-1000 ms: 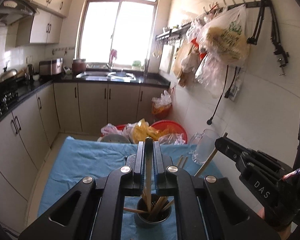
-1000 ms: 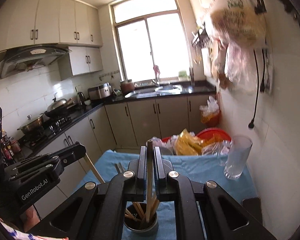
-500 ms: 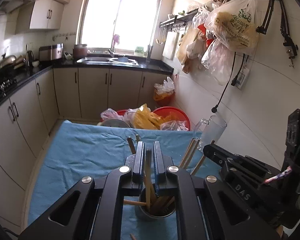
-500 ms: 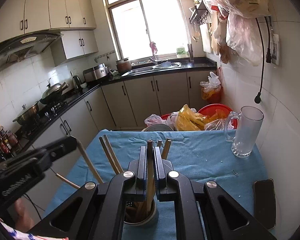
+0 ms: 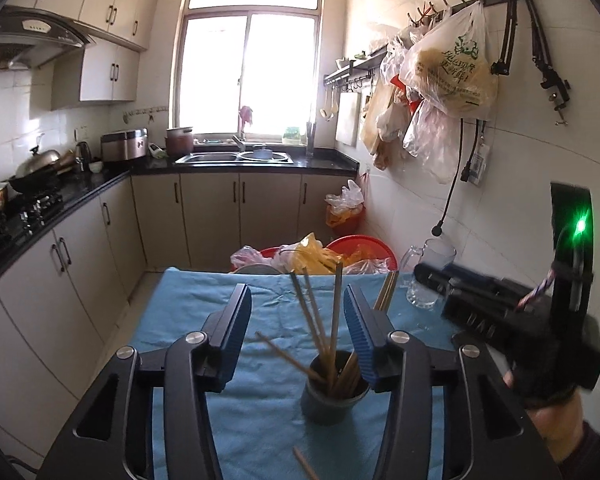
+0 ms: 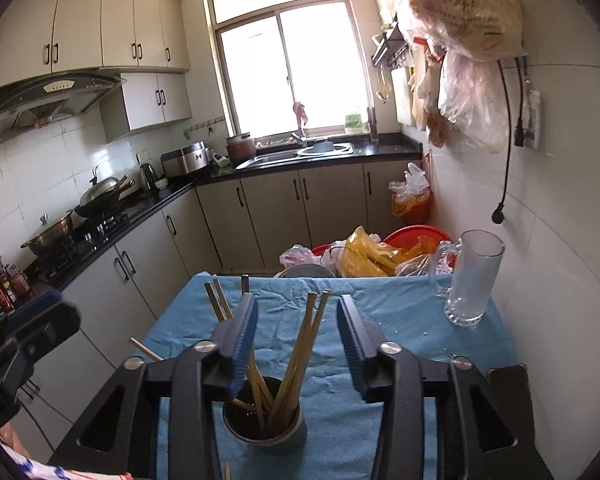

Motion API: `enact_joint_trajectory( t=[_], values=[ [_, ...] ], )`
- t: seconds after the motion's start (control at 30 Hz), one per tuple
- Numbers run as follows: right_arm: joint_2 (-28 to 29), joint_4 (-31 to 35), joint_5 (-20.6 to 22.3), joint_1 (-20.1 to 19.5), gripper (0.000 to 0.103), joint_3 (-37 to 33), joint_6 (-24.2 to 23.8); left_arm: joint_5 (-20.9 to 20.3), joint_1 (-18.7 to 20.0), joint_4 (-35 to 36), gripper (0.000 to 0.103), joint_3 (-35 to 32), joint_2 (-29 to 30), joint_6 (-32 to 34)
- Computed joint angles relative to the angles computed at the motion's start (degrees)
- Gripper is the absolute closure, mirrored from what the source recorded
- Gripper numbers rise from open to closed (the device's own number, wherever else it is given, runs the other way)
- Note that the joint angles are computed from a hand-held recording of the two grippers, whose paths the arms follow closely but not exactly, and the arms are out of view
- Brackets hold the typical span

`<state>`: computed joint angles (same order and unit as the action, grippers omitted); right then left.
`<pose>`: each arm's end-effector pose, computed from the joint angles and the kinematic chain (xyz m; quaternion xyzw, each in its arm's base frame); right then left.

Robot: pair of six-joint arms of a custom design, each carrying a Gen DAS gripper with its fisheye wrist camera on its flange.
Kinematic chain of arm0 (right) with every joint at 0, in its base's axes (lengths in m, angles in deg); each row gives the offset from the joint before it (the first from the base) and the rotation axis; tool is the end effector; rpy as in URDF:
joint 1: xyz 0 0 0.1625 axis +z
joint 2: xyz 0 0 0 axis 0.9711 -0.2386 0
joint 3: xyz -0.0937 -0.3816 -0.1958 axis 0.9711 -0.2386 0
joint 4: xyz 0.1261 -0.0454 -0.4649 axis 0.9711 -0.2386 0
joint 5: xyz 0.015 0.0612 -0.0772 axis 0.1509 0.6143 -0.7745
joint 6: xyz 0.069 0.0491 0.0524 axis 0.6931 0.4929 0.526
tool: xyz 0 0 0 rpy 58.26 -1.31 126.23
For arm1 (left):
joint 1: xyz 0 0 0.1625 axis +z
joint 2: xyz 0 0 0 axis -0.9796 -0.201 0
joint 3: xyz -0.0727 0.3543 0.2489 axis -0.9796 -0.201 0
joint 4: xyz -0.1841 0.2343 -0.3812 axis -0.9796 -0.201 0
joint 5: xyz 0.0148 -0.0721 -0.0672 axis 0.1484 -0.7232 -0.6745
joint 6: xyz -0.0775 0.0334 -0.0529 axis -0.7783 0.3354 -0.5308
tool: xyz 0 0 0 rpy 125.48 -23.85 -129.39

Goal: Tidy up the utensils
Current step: 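Move both tools to the last chopsticks and close the left tool on one while the right tool grasps another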

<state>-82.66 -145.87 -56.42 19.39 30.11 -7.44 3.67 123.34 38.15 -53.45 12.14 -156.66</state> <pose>0.1668 -0.7305 0.3161 0.1425 -0.8023 0.5091 0.2772 -0.4565 -0.7348 0.0951 0.3144 0.8172 -0.4344 0.2113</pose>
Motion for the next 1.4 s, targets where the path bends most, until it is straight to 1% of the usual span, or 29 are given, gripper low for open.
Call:
enact_joint_trajectory(
  t=[0.03,0.07,0.1,0.13,0.17,0.23,0.33,0.47,0.53,0.63,0.7,0.73,0.83,0.9,1.03,1.2,1.33,1.4],
  values=[
    [-0.5,-0.4,-0.1,0.0,0.053,0.7,-0.1,-0.7,-0.4,-2.1,0.055,3.9,-2.1,0.5],
    [-1.1,-1.2,-0.3,0.1,0.052,1.9,-0.4,-1.4,-0.7,-4.2,0.052,7.3,-3.9,1.1],
    [-1.7,-1.8,-0.5,0.1,0.049,2.9,-0.5,-2.2,-1.1,-6.0,0.046,10.1,-5.4,1.6],
    [-2.3,-2.4,-0.7,0.1,0.046,4.1,-0.6,-2.9,-1.4,-8.0,0.044,13.0,-6.9,2.3],
    [-2.8,-2.9,-0.8,0.1,0.044,5.0,-0.7,-4.0,-1.9,-10.8,0.042,17.0,-8.9,3.3],
    [-4.0,-4.3,-1.2,-0.2,0.041,7.8,-0.6,-5.9,-2.7,-14.1,0.04,22.3,-11.3,4.6],
    [-5.4,-5.2,-2.0,-1.0,0.04,11.9,0.0,-7.2,-3.4,-14.2,0.037,26.2,-12.7,2.7],
    [-7.0,-5.5,-2.6,-2.5,0.039,17.0,2.3,-7.5,-3.7,-10.8,0.037,30.0,-13.8,-5.2],
    [-7.7,-5.3,-2.7,-3.3,0.039,19.2,3.8,-9.3,-4.0,-10.2,0.037,31.4,-13.8,-7.6],
    [-8.1,-6.7,-3.7,-4.2,0.038,22.1,4.7,-14.2,-4.6,-11.6,0.037,34.6,-14.3,-9.1],
    [-7.7,-9.5,-5.2,-4.6,0.036,23.8,4.1,-16.8,-4.7,-11.9,0.037,35.4,-13.8,-9.4],
    [-7.2,-10.6,-6.1,-4.7,0.035,24.3,3.7,-17.4,-4.7,-11.6,0.037,35.3,-13.5,-9.7],
    [-6.2,-13.3,-8.6,-5.0,0.035,25.7,2.4,-17.8,-4.4,-9.4,0.036,35.3,-12.5,-11.8],
    [-5.9,-14.0,-9.4,-5.3,0.035,26.5,2.4,-18.0,-4.2,-8.2,0.036,35.0,-12.0,-13.0],
    [-6.0,-13.1,-9.7,-6.5,0.033,27.6,4.2,-18.1,-3.6,-6.3,0.036,34.2,-10.9,-14.3],
    [-5.9,-12.0,-10.9,-7.0,0.033,27.7,5.5,-18.0,-3.1,-4.7,0.036,33.7,-10.1,-15.8],
    [-5.7,-11.7,-11.2,-7.5,0.03,27.7,6.1,-17.2,-2.4,-2.0,0.036,32.1,-8.8,-17.8],
    [-5.4,-11.2,-11.4,-7.7,0.03,27.6,6.2,-16.1,-1.7,0.2,0.036,30.8,-7.9,-19.5]
  ],
)
